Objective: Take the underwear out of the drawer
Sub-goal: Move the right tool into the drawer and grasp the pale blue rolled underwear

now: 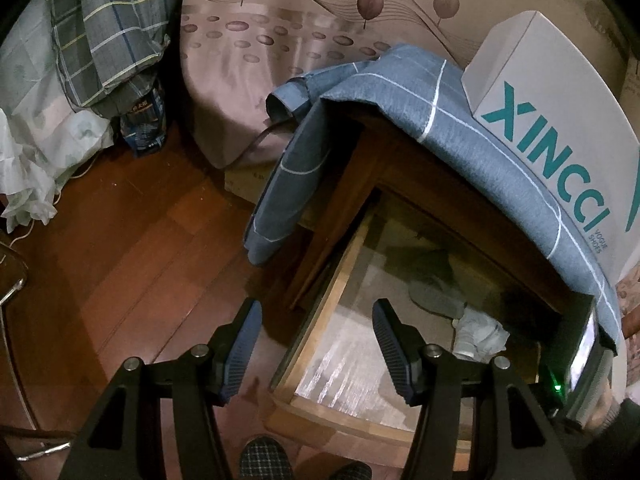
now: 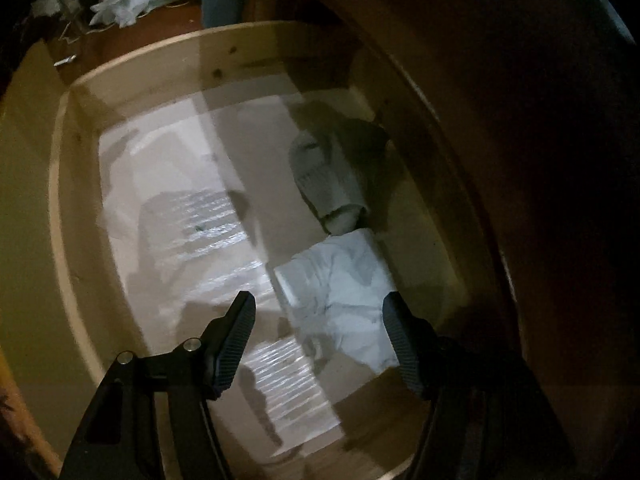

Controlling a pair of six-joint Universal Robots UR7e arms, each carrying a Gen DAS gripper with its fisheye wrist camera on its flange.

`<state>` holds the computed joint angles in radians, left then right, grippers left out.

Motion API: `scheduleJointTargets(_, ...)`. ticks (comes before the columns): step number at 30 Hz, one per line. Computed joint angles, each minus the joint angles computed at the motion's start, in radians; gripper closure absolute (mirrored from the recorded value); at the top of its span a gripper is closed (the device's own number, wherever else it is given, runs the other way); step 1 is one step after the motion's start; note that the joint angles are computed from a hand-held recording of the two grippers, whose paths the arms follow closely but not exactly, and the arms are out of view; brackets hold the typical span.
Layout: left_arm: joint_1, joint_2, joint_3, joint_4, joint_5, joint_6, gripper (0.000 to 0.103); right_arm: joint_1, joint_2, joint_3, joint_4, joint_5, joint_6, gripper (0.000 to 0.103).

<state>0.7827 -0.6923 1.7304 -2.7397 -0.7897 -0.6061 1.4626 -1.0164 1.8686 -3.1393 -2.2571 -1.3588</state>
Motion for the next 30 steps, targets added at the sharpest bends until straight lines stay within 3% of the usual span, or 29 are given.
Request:
scheduleJointTargets(9, 0.004, 0.002, -0.005, 0.013, -0.004, 0.007, 0.044, -0.036, 0.043, -0.03, -0.039, 0.022, -0.077, 0.036)
scheduleJointTargets(11, 0.005, 0.003, -0.004, 0.01, -0.006, 0.01, 0.044, -0.047, 0.051, -0.032, -0.06, 0.039, -0.094, 0.031)
scheduleJointTargets(20, 0.003, 0.005, -0.009, 0.015, -0.008, 0.023, 0.044, -0.077, 0.065, -0.082, -0.009, 0.086, -0.073, 0.019)
scheduleJointTargets(24, 0.003, 0.009, -0.015, 0.022, -0.007, 0.027, 0.044, -0.091, 0.059, -0.083, 0.0, 0.107, -0.085, 0.018)
scheduleJointTargets(27, 0.004, 0.009, -0.017, 0.023, -0.007, 0.026, 0.044, -0.091, 0.062, -0.091, 0.0, 0.091, -0.077, 0.024)
scheduleJointTargets(30, 0.003, 0.011, -0.018, 0.017, -0.009, 0.026, 0.044, -0.085, 0.063, -0.088, -0.019, 0.063, -0.074, 0.038)
